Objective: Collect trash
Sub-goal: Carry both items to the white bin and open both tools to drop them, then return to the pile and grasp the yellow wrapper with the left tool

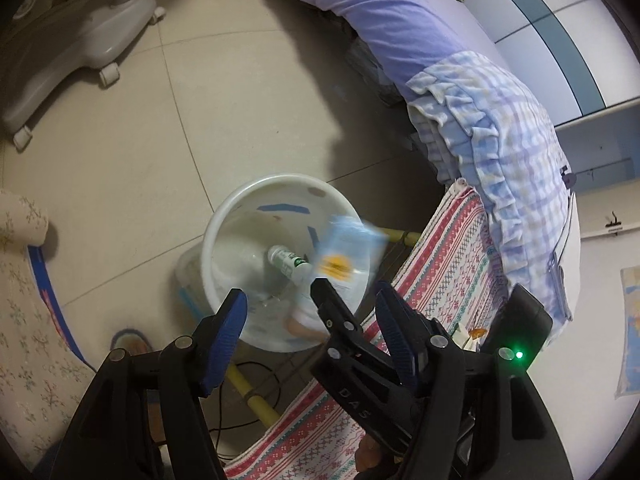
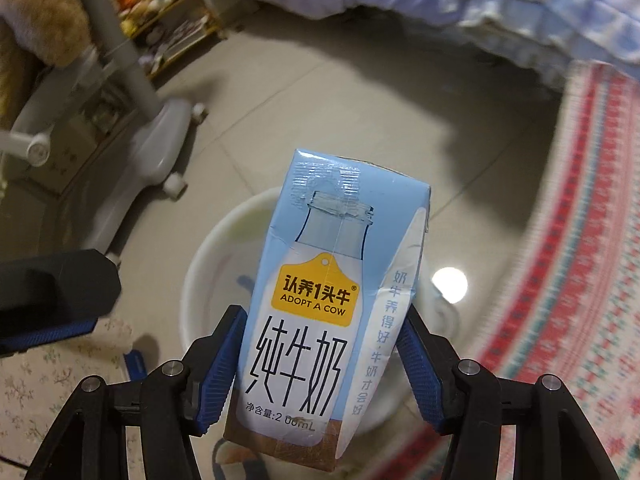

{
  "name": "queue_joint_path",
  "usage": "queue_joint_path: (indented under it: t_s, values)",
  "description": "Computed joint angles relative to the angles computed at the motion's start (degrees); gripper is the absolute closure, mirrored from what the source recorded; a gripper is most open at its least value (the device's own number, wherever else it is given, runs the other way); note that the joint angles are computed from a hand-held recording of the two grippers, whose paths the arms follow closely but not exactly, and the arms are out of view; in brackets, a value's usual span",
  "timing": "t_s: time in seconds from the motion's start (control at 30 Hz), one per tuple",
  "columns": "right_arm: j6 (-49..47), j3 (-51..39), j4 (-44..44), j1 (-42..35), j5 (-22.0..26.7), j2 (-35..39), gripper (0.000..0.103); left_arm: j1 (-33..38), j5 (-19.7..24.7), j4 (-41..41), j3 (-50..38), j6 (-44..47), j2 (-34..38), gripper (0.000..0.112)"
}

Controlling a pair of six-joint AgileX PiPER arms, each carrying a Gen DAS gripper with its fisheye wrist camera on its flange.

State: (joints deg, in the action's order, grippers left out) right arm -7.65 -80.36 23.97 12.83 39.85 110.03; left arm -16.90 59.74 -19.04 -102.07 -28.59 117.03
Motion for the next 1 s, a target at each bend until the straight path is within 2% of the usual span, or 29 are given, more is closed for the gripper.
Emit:
queue_joint_path:
  t_s: [0.07, 0.13, 0.33, 0.6, 0.8, 0.93, 1.0]
  values:
    - [2.25, -2.23, -3.09, 1.34, 0.77, 1.4, 0.033, 0.19, 0.17, -0.3, 0.22, 0.2, -0.28, 0.043]
    - [3.76, -2.34, -4.65, 1.69, 0.62, 1.37, 0.024, -0.03, 0.07, -0.11, 0.46, 0.45, -0.67, 0.043]
    - [2.68, 2.21, -4.23, -1.63, 0.32, -3.06, 0.024, -1.45, -0.08, -0.49, 0.45, 1.2, -1.29, 0.043]
    - [0.2, 8.49, -5.88, -10.32, 6.54, -14.21, 0.024, -8.81, -0.59, 0.72, 1.48, 1.43, -2.52, 0.043]
    - [-4.99, 11.99, -6.12, -21.6, 15.62, -26.9, 0.023, -19.5, -0.27, 1.92, 0.87, 4.15, -3.17, 0.043]
    - [-13.43, 13.84, -3.38, -34.19, 20.51, -34.15, 0.015, -27.01, 1.14, 6.53, -3.57, 3.91, 0.18, 0.043]
    - [-18.03, 14.36, -1.47, -42.05, 22.39, -35.79, 0.014, -30.54, 3.11, 9.41, -8.02, 2.93, 3.81, 0.043]
